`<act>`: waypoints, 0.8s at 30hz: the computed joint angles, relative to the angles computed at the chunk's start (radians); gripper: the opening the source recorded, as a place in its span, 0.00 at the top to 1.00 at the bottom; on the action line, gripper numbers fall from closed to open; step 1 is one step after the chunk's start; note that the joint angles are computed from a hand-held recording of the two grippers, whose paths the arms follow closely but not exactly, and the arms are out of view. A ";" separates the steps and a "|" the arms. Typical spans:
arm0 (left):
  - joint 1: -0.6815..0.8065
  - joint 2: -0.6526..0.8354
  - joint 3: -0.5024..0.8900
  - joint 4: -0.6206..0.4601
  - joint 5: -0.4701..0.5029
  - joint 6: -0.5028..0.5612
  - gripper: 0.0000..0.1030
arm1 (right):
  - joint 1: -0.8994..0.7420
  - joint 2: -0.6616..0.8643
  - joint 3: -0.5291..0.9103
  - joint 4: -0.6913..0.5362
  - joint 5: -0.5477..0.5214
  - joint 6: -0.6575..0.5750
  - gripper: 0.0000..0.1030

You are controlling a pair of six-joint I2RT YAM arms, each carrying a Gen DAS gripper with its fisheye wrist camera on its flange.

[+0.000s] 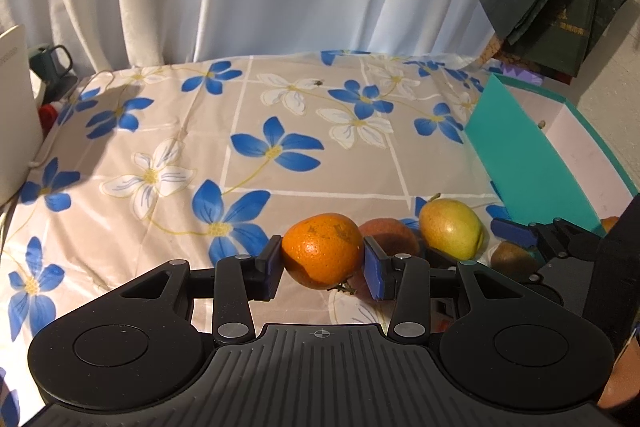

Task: Organize fruits
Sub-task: 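Lift the mandarin with the left gripper while the right gripper grasps the yellow-green pear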

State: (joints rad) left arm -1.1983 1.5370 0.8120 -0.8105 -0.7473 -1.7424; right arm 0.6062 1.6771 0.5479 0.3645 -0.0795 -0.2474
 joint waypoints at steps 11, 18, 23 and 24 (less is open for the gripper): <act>0.046 -0.008 -0.018 0.049 0.026 0.069 0.56 | 0.003 0.152 0.105 0.010 -0.002 0.064 0.28; 0.077 -0.008 -0.024 0.094 0.049 0.141 0.56 | -0.016 0.187 0.129 0.020 -0.037 0.104 0.35; 0.112 -0.005 -0.030 0.134 0.075 0.193 0.56 | -0.011 0.195 0.125 0.046 -0.044 0.113 0.39; 0.120 -0.001 -0.028 0.140 0.079 0.205 0.56 | -0.012 0.195 0.127 0.044 -0.046 0.117 0.39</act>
